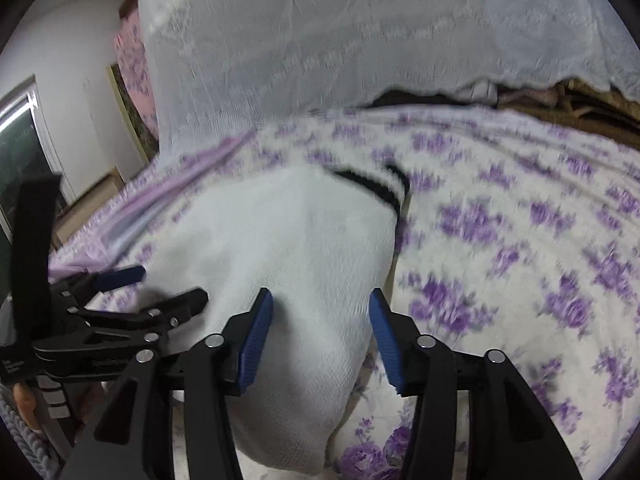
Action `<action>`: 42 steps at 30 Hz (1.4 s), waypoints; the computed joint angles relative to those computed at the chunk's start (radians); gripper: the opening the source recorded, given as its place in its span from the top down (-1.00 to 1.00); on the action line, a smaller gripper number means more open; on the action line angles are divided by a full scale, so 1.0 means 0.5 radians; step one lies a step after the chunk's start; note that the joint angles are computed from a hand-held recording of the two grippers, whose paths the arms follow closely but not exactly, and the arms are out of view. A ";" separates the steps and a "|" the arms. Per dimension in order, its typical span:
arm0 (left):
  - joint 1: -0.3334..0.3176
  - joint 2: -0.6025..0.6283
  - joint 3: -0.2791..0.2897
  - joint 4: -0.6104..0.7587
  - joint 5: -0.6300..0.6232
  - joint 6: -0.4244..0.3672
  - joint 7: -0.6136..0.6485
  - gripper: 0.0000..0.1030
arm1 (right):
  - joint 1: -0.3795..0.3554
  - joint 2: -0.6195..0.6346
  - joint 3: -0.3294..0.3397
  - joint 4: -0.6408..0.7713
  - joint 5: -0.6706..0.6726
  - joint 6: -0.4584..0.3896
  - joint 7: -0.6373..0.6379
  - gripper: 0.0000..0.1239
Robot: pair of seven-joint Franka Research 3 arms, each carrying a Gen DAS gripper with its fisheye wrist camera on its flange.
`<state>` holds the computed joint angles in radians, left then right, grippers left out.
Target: Fold small clothes
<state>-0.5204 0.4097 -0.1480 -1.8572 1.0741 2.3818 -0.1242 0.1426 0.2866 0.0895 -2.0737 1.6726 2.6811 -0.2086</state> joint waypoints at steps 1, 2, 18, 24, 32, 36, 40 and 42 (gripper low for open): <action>0.006 0.009 -0.004 0.007 -0.018 0.000 0.018 -0.92 | -0.007 0.000 -0.003 -0.001 -0.009 -0.016 0.028 0.05; 0.008 0.007 -0.002 0.004 -0.020 0.009 0.016 -0.92 | -0.016 0.006 -0.007 0.005 -0.036 -0.041 0.076 0.01; 0.026 -0.064 0.013 -0.086 0.151 0.202 -0.136 -0.92 | -0.157 0.070 -0.018 0.070 -0.171 -0.347 0.420 -0.16; 0.021 -0.067 0.005 -0.081 0.195 0.179 -0.170 -0.92 | -0.223 0.100 -0.013 0.098 -0.189 -0.466 0.549 -0.17; 0.154 -0.084 -0.031 -0.154 -0.095 0.301 -0.059 -0.92 | -0.165 -0.031 -0.018 -0.048 -0.099 -0.388 0.278 -0.20; 0.207 -0.077 -0.012 -0.207 -0.261 0.483 0.033 -0.92 | -0.025 -0.032 -0.019 -0.111 -0.343 -0.066 0.357 -0.25; 0.162 -0.105 0.024 -0.238 -0.242 0.496 0.003 -0.92 | -0.046 -0.042 -0.003 -0.143 -0.382 -0.051 0.381 -0.25; 0.160 -0.175 0.065 -0.331 -0.134 0.647 -0.167 -0.92 | -0.079 -0.121 0.011 -0.220 -0.144 -0.060 0.141 -0.25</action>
<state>-0.4403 0.3222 -0.1154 -2.0226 1.0069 2.7055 -0.2076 0.1032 0.2261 0.0950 -2.1836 1.6007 2.6513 -0.1379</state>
